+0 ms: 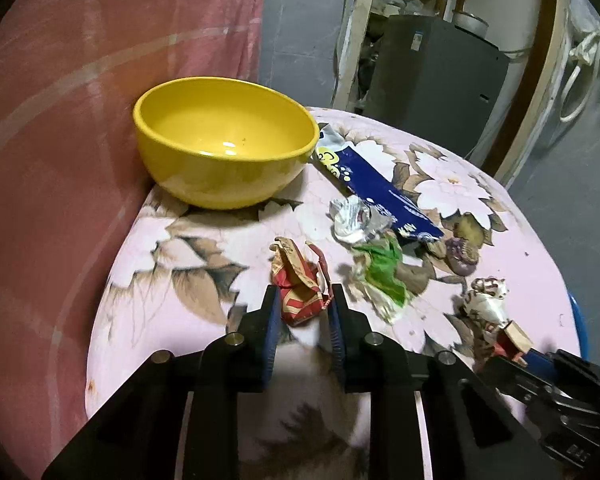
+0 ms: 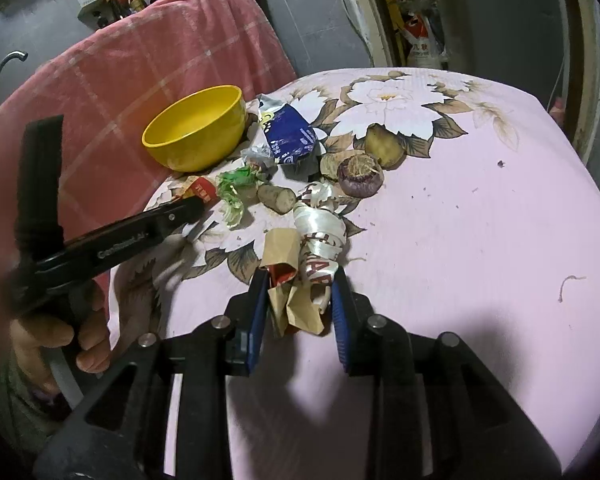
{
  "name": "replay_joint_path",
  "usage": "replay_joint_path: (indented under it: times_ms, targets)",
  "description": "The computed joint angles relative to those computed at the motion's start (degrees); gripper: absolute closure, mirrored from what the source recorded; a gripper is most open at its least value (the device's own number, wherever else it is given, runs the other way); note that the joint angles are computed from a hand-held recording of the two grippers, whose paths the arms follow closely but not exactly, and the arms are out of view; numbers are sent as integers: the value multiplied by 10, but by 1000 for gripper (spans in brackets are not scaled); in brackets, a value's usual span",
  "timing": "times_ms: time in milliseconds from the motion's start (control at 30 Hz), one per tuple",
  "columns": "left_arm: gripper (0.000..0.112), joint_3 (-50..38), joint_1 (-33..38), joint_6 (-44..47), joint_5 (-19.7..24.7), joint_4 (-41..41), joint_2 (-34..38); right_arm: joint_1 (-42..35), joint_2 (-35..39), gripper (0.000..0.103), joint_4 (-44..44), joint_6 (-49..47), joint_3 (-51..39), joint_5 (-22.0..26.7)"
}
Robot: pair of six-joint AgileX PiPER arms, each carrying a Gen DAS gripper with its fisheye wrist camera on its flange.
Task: Collect trash
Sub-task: 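Grasp the red wrapper with the left tool while the right tool grasps the tan paper, then carry both wrappers over the blue basin and open both tools to drop them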
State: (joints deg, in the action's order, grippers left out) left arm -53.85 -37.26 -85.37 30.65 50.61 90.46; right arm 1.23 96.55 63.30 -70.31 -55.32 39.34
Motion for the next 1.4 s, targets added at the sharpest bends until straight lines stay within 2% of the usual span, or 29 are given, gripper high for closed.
replay_joint_path:
  times_ms: [533,667,833,1100,1167,1333,1400]
  targets:
    - [93,52,-128,-91,67,2,-76,-24,-58,54,-7,-3,65,11]
    - [93,57,-151,-100,70,-9,-82,-33,-74,47,-17,3,78,23]
    - [96,67,-175,-121,74,-13,-86,-41,-104,39,-16,-3,108,12]
    - [99,83,-191,-152,77,-1,-95,-39,-124,39,7,-32,138,-7]
    - [100,86,-193,-158,75,2,-98,-28,-120,41,13,-30,134,-13]
    - [102,87,-199,-164,79,2,-102,-10,-107,85,8,-17,123,-20]
    - [102,87,-200,-163,79,1,-103,-16,-110,89,16,-29,127,-11]
